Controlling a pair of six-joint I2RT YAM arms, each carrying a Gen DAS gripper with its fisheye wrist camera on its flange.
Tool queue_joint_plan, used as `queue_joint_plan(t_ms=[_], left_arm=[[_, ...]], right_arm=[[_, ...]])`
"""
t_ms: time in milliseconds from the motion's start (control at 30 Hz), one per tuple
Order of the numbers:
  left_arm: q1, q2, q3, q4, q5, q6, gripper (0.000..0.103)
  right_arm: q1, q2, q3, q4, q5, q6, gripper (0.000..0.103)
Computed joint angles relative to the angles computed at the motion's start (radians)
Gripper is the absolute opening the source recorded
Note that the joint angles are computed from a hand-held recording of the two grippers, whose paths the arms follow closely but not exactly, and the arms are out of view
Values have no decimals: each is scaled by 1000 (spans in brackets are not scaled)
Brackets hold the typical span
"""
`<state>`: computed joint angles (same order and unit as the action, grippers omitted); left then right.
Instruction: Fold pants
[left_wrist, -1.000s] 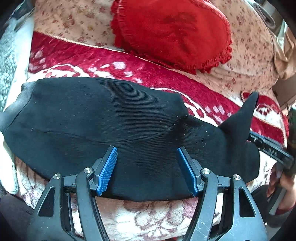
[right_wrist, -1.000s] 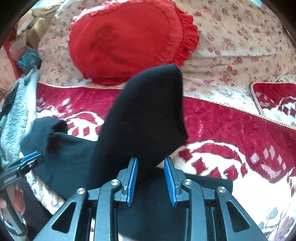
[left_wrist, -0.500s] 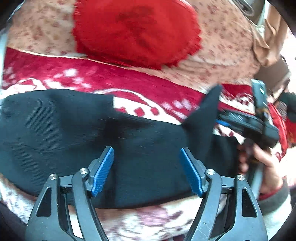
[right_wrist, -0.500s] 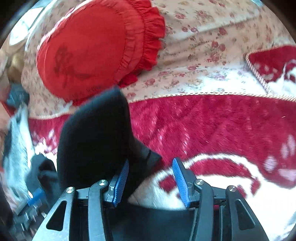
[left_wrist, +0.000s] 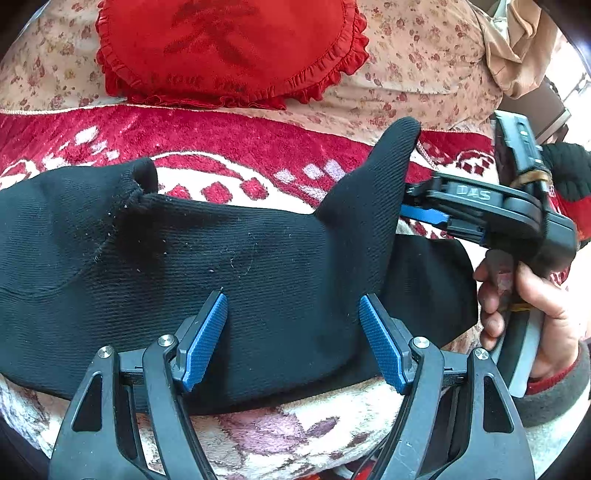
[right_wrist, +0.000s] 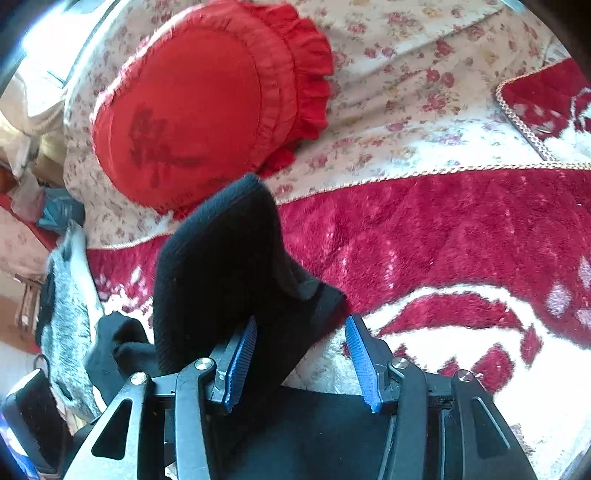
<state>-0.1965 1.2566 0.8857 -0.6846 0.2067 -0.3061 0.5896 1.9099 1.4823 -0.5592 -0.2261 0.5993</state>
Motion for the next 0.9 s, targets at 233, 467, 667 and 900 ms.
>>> queue_joint_plan(t_ms=[233,467,667,900], left_arm=[[-9,2,-3,5,-12,-5,74],[12,-18,5,-23,-4,-5,74],[-12,-16,7,-17,-24,-26,74],[-66,-29,-2,-41,-60,-27,74]], right_arm=[[27,35,13,44,71,-25,19],[40,-147,-96,37,126,-45,8],[34,-428,-242,-183,173,-96,7],[90,-393,-295,-278,190,-118,7]])
